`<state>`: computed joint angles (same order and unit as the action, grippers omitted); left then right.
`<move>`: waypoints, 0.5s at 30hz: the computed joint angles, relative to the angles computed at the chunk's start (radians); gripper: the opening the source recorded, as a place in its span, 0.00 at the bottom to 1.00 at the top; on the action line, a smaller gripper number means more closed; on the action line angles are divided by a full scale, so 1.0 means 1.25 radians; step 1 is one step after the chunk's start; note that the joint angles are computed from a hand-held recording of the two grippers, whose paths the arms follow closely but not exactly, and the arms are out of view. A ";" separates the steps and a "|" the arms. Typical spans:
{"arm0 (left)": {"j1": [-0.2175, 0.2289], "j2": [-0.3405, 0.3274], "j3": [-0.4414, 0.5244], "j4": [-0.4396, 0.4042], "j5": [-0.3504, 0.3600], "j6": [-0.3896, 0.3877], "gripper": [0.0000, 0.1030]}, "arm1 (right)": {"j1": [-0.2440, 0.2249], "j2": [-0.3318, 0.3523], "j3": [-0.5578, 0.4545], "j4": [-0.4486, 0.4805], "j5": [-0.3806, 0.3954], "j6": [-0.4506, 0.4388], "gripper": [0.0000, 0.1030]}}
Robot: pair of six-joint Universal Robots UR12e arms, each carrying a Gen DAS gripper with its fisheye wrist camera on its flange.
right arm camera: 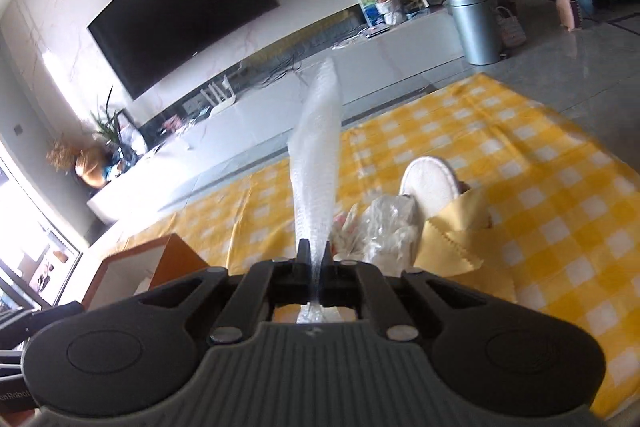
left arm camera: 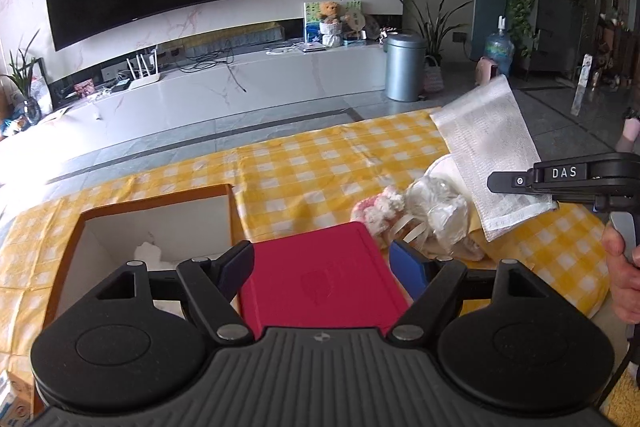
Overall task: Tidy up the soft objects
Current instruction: 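Lift the bubble wrap with the right tool while the left tool grasps the pink crocheted toy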
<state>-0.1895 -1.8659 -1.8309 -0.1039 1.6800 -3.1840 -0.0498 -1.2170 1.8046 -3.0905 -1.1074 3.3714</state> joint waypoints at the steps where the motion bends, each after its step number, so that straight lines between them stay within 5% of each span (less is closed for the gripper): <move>1: 0.002 -0.010 0.011 -0.001 -0.016 -0.004 0.89 | -0.004 -0.001 0.005 -0.010 -0.008 0.022 0.00; 5: 0.008 -0.052 0.075 -0.078 -0.075 0.045 0.90 | -0.008 0.004 0.002 0.023 -0.032 0.051 0.00; 12: -0.015 -0.133 0.190 -0.195 -0.029 0.201 0.90 | 0.002 0.014 -0.016 0.088 -0.074 0.031 0.00; 15: -0.020 -0.164 0.241 -0.253 -0.001 0.180 0.90 | 0.000 0.014 -0.013 0.072 -0.060 0.028 0.00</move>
